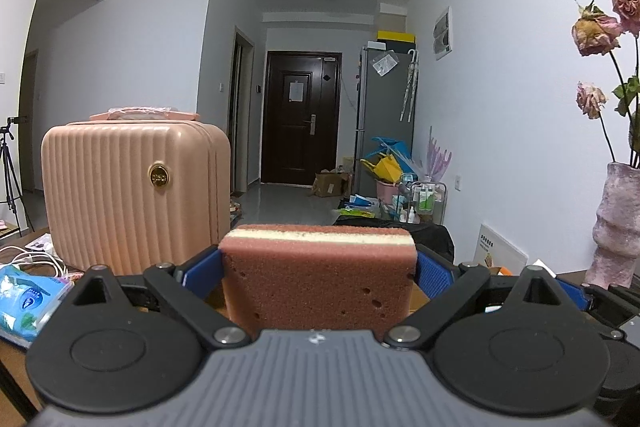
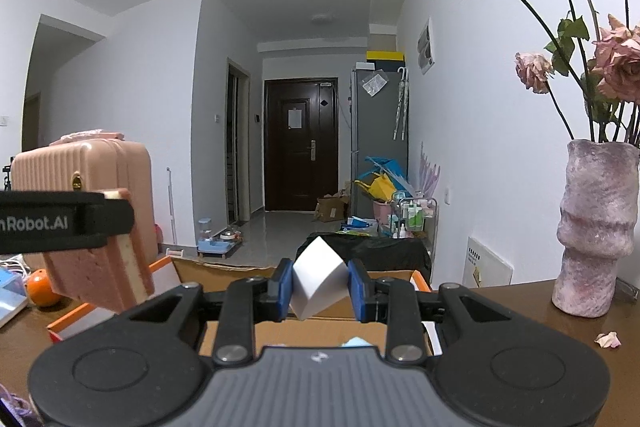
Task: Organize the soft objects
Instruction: 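Lower both sponges into the box and open both grippers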
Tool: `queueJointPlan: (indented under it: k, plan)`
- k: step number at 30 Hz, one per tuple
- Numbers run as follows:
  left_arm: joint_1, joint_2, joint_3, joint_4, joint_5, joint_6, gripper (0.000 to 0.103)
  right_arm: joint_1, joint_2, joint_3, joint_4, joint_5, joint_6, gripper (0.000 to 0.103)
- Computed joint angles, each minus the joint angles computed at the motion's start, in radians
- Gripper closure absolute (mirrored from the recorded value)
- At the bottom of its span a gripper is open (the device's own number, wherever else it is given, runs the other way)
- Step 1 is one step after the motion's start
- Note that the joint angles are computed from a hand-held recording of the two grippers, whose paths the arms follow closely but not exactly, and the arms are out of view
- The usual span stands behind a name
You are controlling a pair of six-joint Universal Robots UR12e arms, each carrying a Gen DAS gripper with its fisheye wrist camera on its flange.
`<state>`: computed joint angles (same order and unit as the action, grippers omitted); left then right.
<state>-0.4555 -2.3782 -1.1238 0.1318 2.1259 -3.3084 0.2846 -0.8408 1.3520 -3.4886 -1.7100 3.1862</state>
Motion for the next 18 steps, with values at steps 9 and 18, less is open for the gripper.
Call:
queueJointPlan:
  k: [9, 18]
  plan:
    - [0.007, -0.031, 0.053, -0.020, -0.006, 0.006, 0.004, -0.003, 0.026, -0.044, 0.027, -0.003, -0.016, 0.074]
    - [0.015, -0.064, 0.114, -0.079, -0.009, 0.002, 0.004, -0.005, 0.043, -0.078, 0.059, 0.002, -0.036, 0.074]
